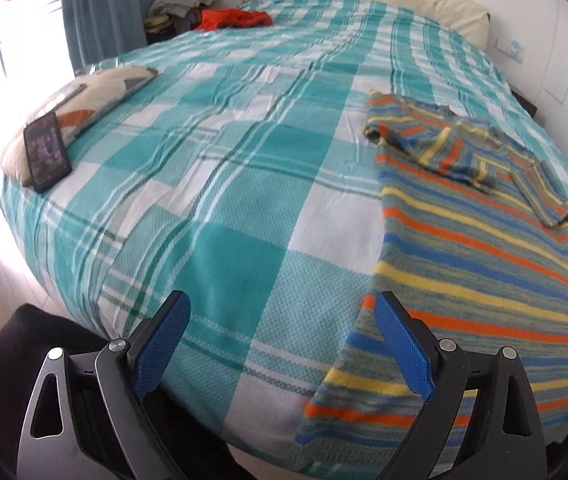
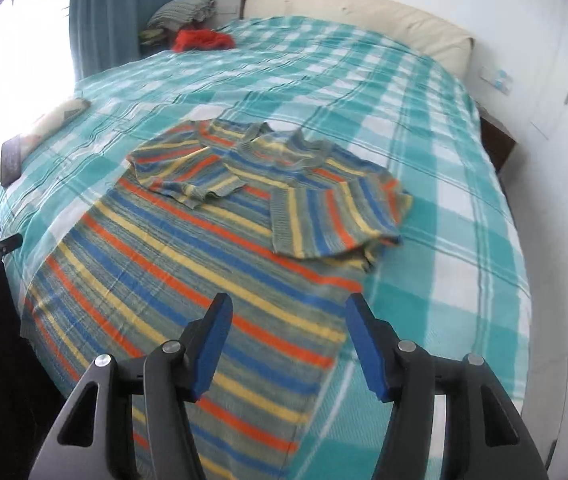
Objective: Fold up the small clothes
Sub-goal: 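Lay the hem flat and open both tools, lifting them away, then grasp a sleeve cuff with the right tool and pull it outward, release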
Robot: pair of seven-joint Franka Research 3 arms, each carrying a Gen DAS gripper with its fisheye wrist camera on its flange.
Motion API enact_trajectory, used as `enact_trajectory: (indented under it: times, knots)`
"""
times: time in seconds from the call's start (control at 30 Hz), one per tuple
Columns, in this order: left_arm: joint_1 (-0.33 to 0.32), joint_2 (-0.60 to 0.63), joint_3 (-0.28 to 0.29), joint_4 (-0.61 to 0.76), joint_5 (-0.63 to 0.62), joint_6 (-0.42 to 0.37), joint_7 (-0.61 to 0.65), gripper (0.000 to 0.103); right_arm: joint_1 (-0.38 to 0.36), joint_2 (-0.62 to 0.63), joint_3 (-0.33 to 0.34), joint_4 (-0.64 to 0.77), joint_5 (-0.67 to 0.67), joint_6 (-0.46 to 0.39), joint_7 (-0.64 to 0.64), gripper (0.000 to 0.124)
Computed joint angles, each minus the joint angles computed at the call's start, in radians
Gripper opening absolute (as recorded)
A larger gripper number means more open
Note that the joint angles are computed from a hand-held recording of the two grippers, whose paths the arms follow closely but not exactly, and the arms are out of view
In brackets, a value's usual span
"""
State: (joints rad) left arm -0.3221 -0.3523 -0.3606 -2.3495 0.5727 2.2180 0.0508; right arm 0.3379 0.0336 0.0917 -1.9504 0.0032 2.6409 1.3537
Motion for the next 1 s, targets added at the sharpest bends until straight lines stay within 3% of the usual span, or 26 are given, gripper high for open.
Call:
enact_trajectory:
  times: [0.07,0.17,0.3,0.37,0.4,0.67,0.8,0.83,0.9,1.0]
  knots:
    - [0.010,-0.014,-0.006,-0.011,0.026,0.017,-0.029,0.094,0.012,0.127,0.006,0.116,-0.020,-0.023,-0.047,0.058]
    - [0.016,0.009,-0.024,0.020,0.062,-0.056,-0.027,0.094,0.051,0.326,-0.016,0.334,-0.046,-0.120,-0.047,0.055]
    - [0.003,0.011,0.001,0.012,0.026,-0.056,-0.021,0.094,0.074,0.528,-0.056,0.575,0.002,-0.225,0.071,0.035]
    - [0.002,0.009,0.005,0.008,0.016,-0.055,-0.021,0.094,0.051,0.550,-0.056,0.600,0.066,-0.228,0.126,0.012]
    - [0.002,0.008,0.006,0.006,0.012,-0.056,-0.022,0.094,0.054,0.544,-0.075,0.598,0.061,-0.224,0.162,0.004]
    - [0.002,0.015,0.007,0.006,-0.009,-0.054,-0.014,0.094,-0.163,0.209,-0.119,0.210,0.316,0.031,0.347,0.003]
    - [-0.001,0.035,0.008,0.019,-0.009,-0.054,-0.005,0.094,-0.245,0.121,-0.168,0.072,0.317,0.049,0.441,0.004]
    - [-0.002,0.041,0.007,0.023,-0.009,-0.057,-0.002,0.094,-0.273,0.115,-0.160,0.051,0.373,0.046,0.420,0.004]
    - [-0.005,0.050,0.005,0.032,-0.005,-0.065,0.002,0.094,-0.341,0.117,-0.112,0.025,0.637,0.038,0.264,0.004]
    - [-0.010,0.057,0.000,0.042,0.006,-0.083,0.001,0.094,-0.380,0.135,-0.076,0.017,0.900,0.020,0.076,0.006]
